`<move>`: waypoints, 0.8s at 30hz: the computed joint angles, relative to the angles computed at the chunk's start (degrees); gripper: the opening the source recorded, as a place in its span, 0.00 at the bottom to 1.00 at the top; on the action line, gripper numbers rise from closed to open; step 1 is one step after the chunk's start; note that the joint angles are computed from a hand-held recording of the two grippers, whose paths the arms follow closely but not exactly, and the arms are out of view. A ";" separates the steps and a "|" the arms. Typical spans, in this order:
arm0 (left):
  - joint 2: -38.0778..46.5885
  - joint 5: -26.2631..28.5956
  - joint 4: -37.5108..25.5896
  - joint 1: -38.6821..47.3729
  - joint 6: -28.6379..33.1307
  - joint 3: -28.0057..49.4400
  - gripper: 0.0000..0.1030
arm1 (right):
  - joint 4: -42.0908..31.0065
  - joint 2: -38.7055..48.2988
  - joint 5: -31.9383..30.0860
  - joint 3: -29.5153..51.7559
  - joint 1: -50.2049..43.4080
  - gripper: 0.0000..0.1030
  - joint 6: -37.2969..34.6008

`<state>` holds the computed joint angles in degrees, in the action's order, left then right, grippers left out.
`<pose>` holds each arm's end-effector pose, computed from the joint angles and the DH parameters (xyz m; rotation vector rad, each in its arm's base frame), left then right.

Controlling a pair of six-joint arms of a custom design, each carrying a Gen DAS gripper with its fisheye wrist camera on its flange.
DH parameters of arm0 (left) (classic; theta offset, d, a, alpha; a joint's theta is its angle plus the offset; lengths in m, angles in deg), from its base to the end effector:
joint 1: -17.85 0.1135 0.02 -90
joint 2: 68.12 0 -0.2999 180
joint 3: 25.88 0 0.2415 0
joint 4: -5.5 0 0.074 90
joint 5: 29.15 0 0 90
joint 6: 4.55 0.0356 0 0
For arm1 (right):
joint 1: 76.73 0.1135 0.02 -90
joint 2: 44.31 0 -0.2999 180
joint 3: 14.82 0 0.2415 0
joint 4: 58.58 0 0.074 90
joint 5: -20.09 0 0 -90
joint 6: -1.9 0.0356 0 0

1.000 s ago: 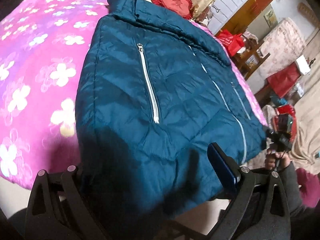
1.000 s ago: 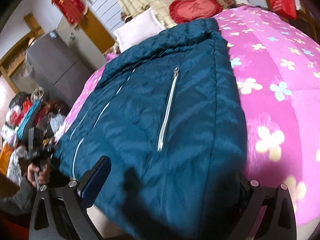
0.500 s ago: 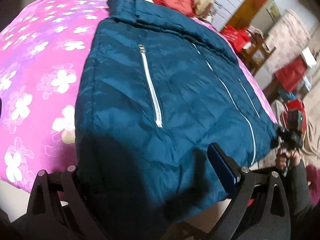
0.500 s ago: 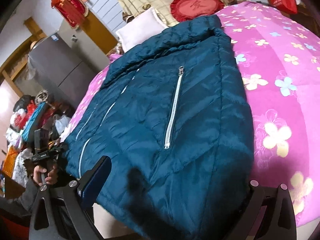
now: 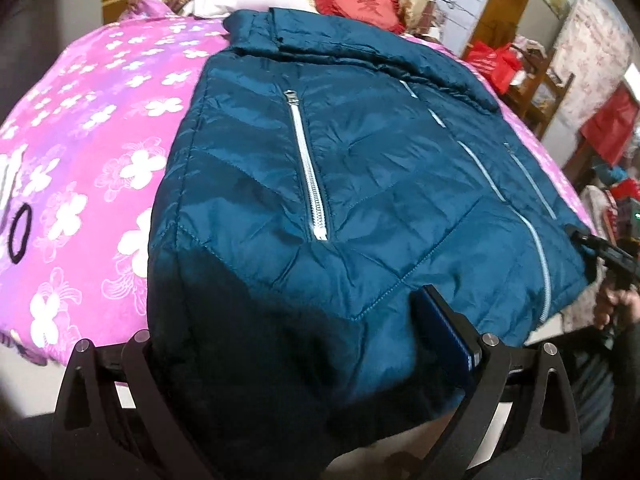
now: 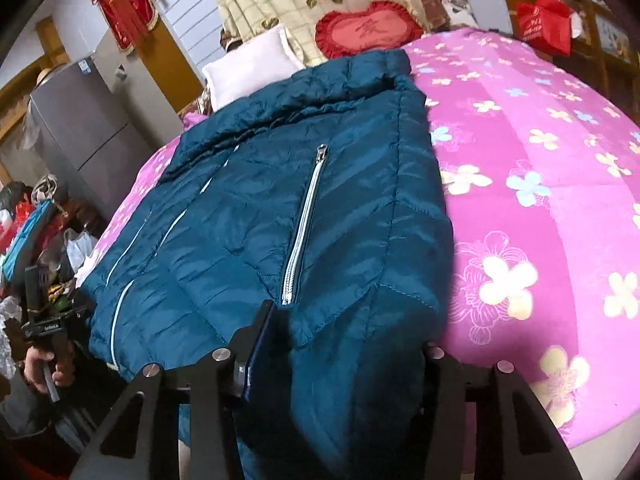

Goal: Fold large clothes

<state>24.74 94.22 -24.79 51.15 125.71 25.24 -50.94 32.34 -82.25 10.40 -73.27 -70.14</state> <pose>0.2173 0.1193 0.1536 0.2727 2.5127 -0.3671 0.1791 0.0184 0.1412 0.1892 2.3467 0.4363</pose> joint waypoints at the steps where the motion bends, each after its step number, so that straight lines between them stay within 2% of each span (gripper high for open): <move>1: -0.79 -0.74 1.96 -0.57 -1.52 -1.18 0.96 | 0.36 0.16 -0.50 0.02 -0.39 0.48 0.24; 4: -2.97 -3.40 10.23 -2.48 -7.27 -5.83 0.96 | 0.27 1.11 -4.98 0.63 -3.94 0.48 -0.30; 6: -2.96 -2.88 12.35 -2.10 -9.40 -6.72 0.96 | -0.05 1.20 -5.17 0.90 -3.86 0.49 -0.30; 8: -2.57 -2.58 12.07 -1.89 -10.36 -6.15 0.96 | -1.62 0.75 -3.52 1.54 -2.45 0.51 -0.81; 12: -2.98 -4.34 12.98 -2.87 -10.97 -6.48 0.96 | -2.02 0.63 -2.40 1.82 -0.52 0.64 -1.14; 15: -3.43 -5.28 14.28 -3.48 -11.09 -7.31 0.96 | -2.23 0.83 0.12 2.10 1.79 0.70 -1.23; 19: -3.44 -5.80 14.80 -3.79 -10.84 -7.55 0.96 | -3.97 1.25 4.62 3.30 5.41 0.72 -1.36; 24: -3.57 -6.26 15.60 -4.01 -10.76 -8.05 0.96 | -3.49 1.20 5.30 3.01 5.61 0.71 -1.29</move>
<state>21.17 87.96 -9.19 47.14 114.96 17.20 -54.43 33.54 -76.95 13.41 -67.66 -71.43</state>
